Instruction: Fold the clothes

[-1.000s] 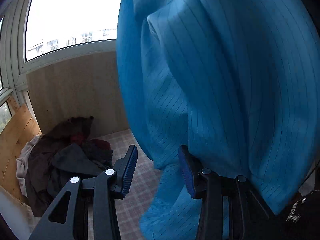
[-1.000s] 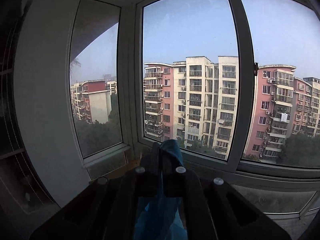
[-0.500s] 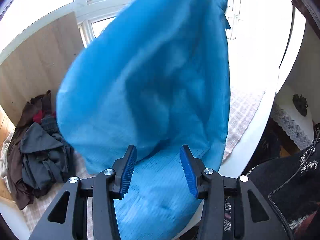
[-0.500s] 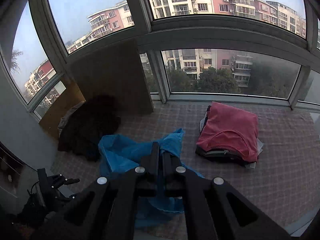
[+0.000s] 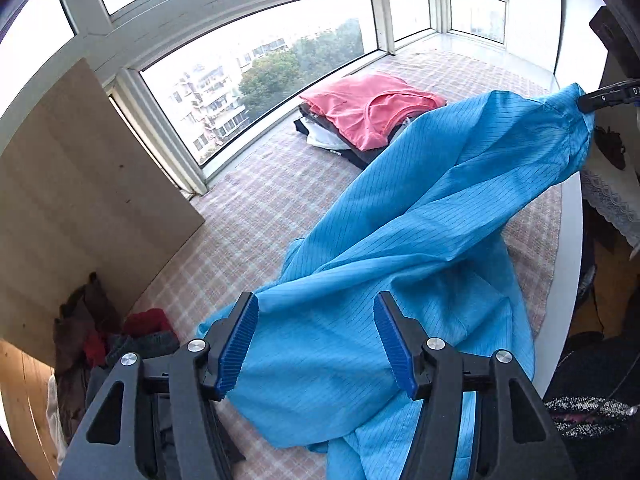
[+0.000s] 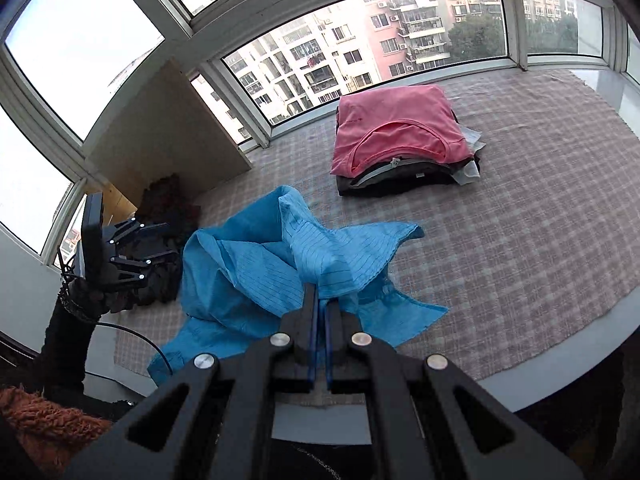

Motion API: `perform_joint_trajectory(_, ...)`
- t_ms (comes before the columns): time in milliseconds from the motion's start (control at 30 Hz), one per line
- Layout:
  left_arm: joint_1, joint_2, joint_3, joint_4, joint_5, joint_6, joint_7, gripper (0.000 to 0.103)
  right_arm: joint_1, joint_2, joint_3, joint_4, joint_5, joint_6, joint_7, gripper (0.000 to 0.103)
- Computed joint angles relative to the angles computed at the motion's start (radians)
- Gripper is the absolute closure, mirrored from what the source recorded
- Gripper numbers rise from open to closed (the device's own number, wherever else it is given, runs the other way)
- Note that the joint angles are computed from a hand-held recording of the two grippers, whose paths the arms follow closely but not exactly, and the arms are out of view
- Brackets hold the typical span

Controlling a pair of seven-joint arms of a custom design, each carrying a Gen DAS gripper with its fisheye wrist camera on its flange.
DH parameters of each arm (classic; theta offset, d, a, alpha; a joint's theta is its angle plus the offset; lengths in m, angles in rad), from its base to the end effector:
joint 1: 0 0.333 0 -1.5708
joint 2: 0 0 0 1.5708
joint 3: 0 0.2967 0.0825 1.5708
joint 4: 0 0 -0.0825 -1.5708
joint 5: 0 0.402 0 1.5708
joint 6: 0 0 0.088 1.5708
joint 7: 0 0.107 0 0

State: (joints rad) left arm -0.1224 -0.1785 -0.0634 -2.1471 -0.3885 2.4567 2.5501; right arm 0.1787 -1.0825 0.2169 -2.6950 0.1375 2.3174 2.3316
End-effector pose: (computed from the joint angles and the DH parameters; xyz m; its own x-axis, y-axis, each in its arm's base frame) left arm 0.5492 -0.1045 0.5065 -0.7613 -0.6287 -0.1587 -0.4796 0.7107 -0.5147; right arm 0.2941 0.1373 0.5782 -0.3068 -0.8626 -0.4024 -0.7150 0.4879 -0.5008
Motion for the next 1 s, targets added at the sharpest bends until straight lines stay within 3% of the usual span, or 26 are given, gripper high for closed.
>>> perform_joint_trajectory(133, -0.005, 0.069, -0.015, 0.078, -0.008, -0.121, 0.103, 0.044, -0.019, -0.114, 0.035, -0.03, -0.005, -0.089, 0.093, 0.101)
perform_joint_trajectory(233, 0.005, 0.093, -0.031, 0.083, 0.021, -0.165, 0.144, 0.044, -0.022, -0.153, 0.054, -0.046, -0.015, -0.146, 0.145, 0.101)
perform_joint_trajectory(300, 0.013, 0.113, -0.043, 0.081, 0.058, -0.154, 0.147, 0.044, -0.017, -0.153, 0.057, -0.049, -0.017, -0.159, 0.166, 0.101)
perform_joint_trajectory(600, 0.021, 0.142, -0.075, 0.145, -0.004, -0.181, 0.195, 0.044, -0.001, -0.094, 0.055, -0.008, -0.046, -0.143, 0.174, 0.101)
perform_joint_trajectory(700, -0.003, 0.168, -0.097, 0.196, -0.07, -0.2, 0.186, 0.044, -0.005, -0.079, 0.052, 0.01, -0.058, -0.136, 0.165, 0.101)
perform_joint_trajectory(833, -0.051, 0.211, -0.147, 0.235, -0.047, -0.191, 0.069, 0.044, -0.011, -0.052, 0.048, 0.035, -0.072, -0.125, 0.145, 0.101)
perform_joint_trajectory(933, -0.075, 0.197, -0.172, 0.238, -0.173, -0.228, 0.058, 0.043, -0.006, -0.035, 0.042, 0.042, -0.071, -0.099, 0.127, 0.101)
perform_joint_trajectory(1000, -0.103, 0.177, -0.186, 0.214, -0.217, -0.182, 0.046, 0.041, -0.003, -0.029, 0.041, 0.044, -0.071, -0.083, 0.115, 0.101)
